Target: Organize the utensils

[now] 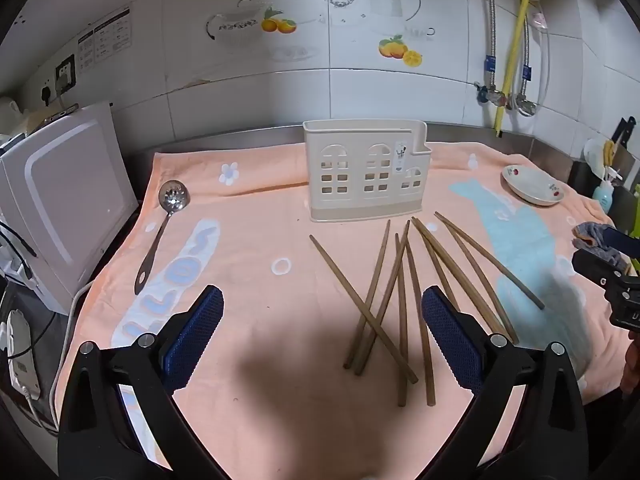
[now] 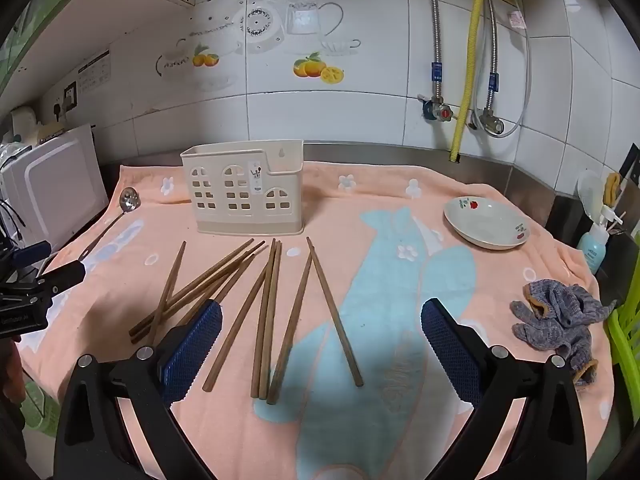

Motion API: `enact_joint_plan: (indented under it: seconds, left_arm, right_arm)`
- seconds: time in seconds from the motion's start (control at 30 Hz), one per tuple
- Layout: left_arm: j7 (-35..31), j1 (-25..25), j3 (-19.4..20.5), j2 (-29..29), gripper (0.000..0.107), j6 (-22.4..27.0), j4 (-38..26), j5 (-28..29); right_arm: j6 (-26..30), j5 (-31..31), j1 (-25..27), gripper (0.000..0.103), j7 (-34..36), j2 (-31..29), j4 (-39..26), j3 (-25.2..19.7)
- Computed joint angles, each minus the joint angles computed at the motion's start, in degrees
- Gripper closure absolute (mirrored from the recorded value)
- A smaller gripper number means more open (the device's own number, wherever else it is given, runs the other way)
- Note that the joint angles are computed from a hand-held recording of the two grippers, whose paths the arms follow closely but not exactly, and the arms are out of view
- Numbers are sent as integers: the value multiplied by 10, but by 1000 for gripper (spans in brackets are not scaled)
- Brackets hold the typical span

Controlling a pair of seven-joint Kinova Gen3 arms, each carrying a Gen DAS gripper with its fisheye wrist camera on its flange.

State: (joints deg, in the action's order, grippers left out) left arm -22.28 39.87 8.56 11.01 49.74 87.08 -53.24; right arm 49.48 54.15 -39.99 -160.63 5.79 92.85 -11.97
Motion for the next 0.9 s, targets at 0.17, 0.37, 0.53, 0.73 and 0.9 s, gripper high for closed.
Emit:
enact_joint_plan:
  seconds: [0.17, 0.37, 0.53, 0.73, 0.9]
  left_arm:
    - [-11, -6, -1, 0, 10, -2, -4, 14]
    - [-1, -4, -1, -10, 10, -4, 8, 1]
    - [15, 3, 4, -4, 10, 9, 5, -14]
    - [38, 2, 5, -14, 10, -13, 22, -36]
    - [74, 4, 11, -23, 10, -29, 42, -73]
  right_arm:
    - [-3, -2, 1, 6, -2, -2, 1, -1]
    - [-4, 0, 2, 6, -4, -3, 3, -1]
    - [-4, 0, 3, 6, -3, -7, 3, -3]
    - [-9, 19, 1, 6, -26, -11, 12, -7]
    - [-12, 30, 3, 6, -38, -16, 17, -10]
